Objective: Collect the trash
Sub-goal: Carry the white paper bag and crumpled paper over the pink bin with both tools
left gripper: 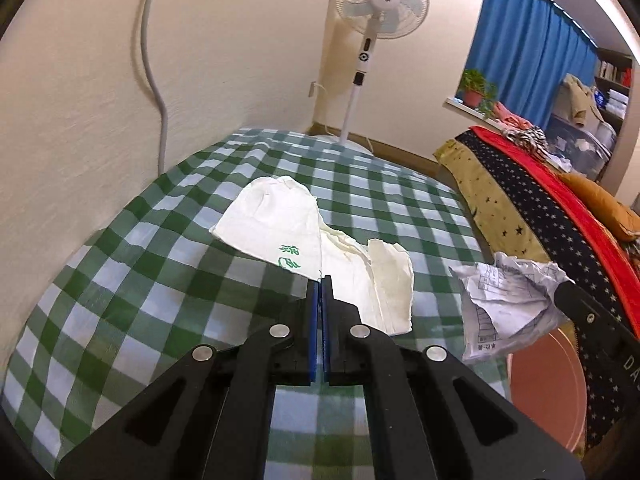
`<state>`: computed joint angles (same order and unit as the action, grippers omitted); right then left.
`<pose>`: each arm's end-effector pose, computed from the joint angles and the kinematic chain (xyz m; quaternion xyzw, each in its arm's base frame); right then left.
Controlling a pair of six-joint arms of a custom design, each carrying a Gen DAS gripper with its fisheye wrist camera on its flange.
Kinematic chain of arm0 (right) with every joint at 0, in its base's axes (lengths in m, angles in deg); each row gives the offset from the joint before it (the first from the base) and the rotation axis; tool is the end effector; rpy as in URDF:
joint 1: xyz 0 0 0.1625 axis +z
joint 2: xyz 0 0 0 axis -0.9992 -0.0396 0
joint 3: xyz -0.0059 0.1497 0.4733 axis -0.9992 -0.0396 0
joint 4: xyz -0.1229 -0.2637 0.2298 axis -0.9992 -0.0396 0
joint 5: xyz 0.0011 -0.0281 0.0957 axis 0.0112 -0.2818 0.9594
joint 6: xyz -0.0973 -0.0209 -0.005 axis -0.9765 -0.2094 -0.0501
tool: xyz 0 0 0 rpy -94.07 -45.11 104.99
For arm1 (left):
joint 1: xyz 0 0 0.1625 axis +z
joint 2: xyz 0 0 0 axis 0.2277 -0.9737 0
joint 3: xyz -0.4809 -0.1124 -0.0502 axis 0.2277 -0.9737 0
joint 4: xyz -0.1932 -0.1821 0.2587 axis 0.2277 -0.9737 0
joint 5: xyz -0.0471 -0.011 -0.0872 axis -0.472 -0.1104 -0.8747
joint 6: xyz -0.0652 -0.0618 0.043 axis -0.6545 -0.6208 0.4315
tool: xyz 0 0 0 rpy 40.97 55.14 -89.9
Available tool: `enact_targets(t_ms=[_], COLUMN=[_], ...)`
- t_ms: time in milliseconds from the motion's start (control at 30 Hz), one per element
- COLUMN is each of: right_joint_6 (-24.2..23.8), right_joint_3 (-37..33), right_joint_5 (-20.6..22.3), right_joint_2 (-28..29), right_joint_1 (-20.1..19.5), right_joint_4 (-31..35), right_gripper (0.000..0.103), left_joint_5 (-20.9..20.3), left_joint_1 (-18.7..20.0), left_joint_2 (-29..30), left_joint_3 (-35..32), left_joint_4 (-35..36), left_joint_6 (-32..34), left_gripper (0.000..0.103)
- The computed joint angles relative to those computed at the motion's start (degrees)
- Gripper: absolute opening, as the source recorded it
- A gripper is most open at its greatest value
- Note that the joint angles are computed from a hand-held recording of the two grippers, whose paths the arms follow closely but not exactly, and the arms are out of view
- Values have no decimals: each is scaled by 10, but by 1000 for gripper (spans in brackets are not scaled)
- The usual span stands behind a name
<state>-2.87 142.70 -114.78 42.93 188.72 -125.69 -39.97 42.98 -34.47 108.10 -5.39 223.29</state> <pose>0.2598 -0.7701 0.1587 0.2870 -0.8667 0.3635 0.1854 -0.2118 -0.7195 0.1514 -0.0623 0.7870 -0.5120 0.3386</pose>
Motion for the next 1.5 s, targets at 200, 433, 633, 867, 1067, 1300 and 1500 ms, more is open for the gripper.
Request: enact_targets(t_ms=[200,433,633,867,1067,1300,1500], right_joint_6=[2,-2,-7,-6,-4,-1,3], right_joint_3=[19,33,40,45,54,63,66], right_joint_5=[-8,-22,-32,-47,-64,-86,-103], right_joint_2=[-17,-30,-38,-46,-55,-67,-74], right_joint_1=[3,4,6,5,3,0,-2], right_joint_4=[-18,-38,-51,-69,-87,-110,-125], right_gripper=[7,7,7,7,7,7,7], left_joint_5=[3,9,20,37,58,84,103], left_joint_1=[-15,-30,-36,-39,-42,-46,-49], left_joint_2=[0,8,15,20,33,48,61], left_joint_3=[14,11,5,-4,-23,-46,-67], left_joint_4=[2,2,4,7,19,28,42], left_joint_6=[2,20,30,33,35,46,47], left_gripper=[1,1,1,1,1,1,1])
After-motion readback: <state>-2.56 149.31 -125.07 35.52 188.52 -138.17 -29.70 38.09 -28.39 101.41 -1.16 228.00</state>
